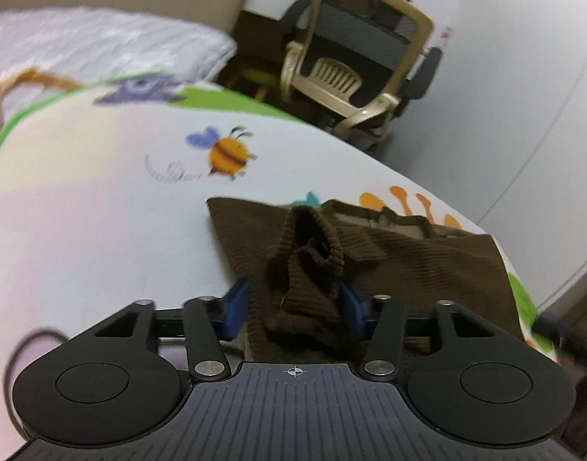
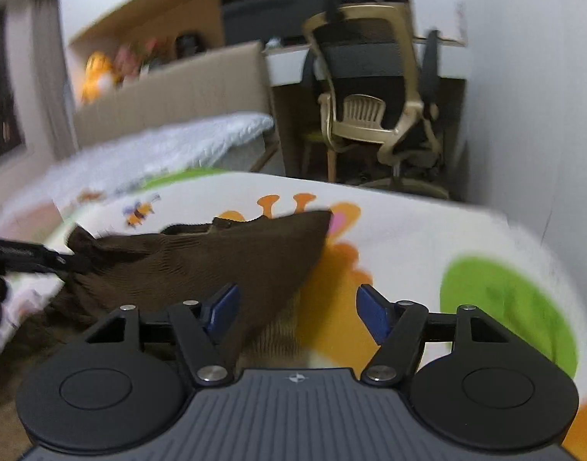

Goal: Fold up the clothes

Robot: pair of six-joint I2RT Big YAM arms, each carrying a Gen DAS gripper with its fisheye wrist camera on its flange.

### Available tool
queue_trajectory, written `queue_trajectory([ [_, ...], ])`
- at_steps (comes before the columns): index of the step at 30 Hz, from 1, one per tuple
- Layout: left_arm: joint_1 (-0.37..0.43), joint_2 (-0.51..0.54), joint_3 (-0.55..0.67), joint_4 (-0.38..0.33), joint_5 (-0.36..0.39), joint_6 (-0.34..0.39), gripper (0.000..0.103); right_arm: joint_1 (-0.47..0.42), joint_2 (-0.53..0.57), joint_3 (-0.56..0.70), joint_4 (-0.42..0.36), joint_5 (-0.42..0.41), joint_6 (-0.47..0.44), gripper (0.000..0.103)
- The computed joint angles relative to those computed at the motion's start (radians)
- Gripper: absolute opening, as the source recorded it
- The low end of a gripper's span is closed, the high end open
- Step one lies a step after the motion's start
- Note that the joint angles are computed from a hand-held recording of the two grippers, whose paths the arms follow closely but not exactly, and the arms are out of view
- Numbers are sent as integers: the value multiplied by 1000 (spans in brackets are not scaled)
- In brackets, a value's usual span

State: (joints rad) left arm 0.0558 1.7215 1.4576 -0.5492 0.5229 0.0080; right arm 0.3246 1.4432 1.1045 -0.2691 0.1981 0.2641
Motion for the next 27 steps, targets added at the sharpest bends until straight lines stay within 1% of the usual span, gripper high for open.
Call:
queue_trajectory([
  [2,-6,-2,5,-6,-7,15,40,-12,85,109,-89,-15,-6,67],
  [4,-8,-3,6,-5,-6,4,37,-13,155,183,-143,17,-28,55],
  [6,-2,-12,-3,7,7,-3,36,-4,213,231,-167,143,-97,55],
  [7,2,-17,-6,10,4,-1,36,-9,230,242,-179,173,-109,55],
  [8,6,-23,-9,11,-8,6,37,-15,243,250,-187,193,-117,55],
  [9,9,-29,-11,16,-30,14,40,-28,240,244,-178,177,-108,55],
  [10,10,-35,-15,26,-61,24,41,-35,230,239,-177,168,-96,55],
  [12,20,-46,-16,44,-89,35,46,-34,200,224,-160,182,-104,55],
  [13,26,-50,-13,49,-84,33,46,-32,183,216,-147,184,-117,55],
  [14,33,-53,-7,52,-56,24,46,-30,165,210,-135,179,-128,55],
  [16,44,-59,4,62,28,4,46,-27,132,209,-123,111,-134,55],
  [17,45,-62,9,67,94,-4,46,-28,123,214,-126,50,-116,55],
  [19,41,-50,30,40,229,-11,46,-31,128,236,-149,-69,-73,55],
  [20,32,-35,47,9,278,-4,48,-31,142,250,-166,-115,-54,55],
  [21,17,-14,65,-30,288,12,50,-27,169,264,-192,-111,-52,55],
  [22,0,7,80,-58,261,27,50,-22,197,278,-219,-109,-50,55],
  [23,-18,33,96,-84,204,36,48,-18,225,295,-247,-106,-48,55],
  [24,-33,63,115,-111,141,39,48,-15,246,301,-256,-106,-44,60],
  [25,-38,82,121,-116,106,35,45,-19,238,275,-214,-116,-36,61],
  [26,-38,94,119,-106,86,27,38,-27,232,275,-219,-134,-29,61],
  [27,-32,100,125,-112,94,23,40,-39,217,277,-228,-157,-12,61],
])
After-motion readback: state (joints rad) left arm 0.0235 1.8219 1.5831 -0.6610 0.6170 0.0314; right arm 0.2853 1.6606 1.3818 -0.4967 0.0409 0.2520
